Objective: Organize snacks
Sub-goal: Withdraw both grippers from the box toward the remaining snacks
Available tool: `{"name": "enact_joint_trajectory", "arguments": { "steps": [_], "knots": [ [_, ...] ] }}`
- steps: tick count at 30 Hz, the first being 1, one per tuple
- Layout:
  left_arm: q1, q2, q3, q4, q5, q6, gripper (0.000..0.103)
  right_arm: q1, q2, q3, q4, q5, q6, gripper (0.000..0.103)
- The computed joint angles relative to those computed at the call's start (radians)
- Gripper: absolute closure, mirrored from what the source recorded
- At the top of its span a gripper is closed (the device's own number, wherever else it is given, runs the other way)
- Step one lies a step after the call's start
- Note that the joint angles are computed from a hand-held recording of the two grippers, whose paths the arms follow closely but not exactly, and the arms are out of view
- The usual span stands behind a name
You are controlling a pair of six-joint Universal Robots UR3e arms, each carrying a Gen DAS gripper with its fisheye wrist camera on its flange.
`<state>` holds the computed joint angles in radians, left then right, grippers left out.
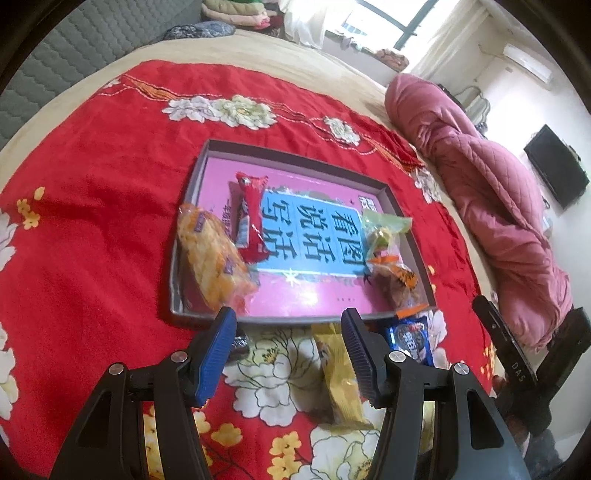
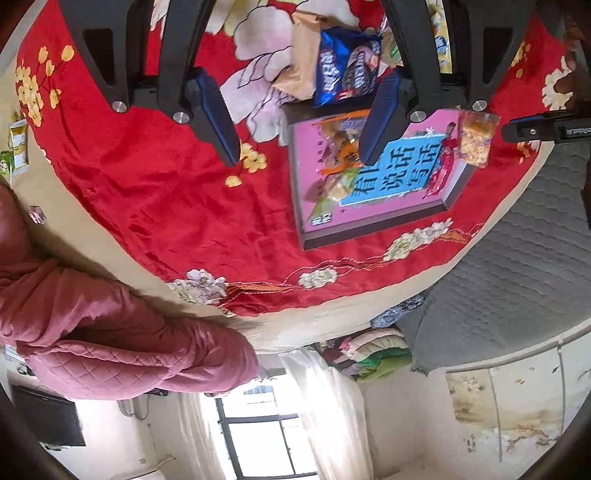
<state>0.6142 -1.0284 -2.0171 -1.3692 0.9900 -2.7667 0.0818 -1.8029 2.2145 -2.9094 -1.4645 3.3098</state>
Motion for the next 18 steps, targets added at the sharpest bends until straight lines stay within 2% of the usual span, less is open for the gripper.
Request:
{"name": "enact_joint_trajectory", "arguments": {
  "steps": [7,18],
  "knots": [
    [0.002,0.029,-0.003,-0.029,0.010,0.011,0.042,0.064,0.012,-0.021,0.042,-0.028,0.003,0.037],
    [0.059,0.107,-0.021,-0.186,0.016,0.110,0.042,0.148,0.027,-0.050,0.118,-0.032,0.005,0.037]
  ]
}}
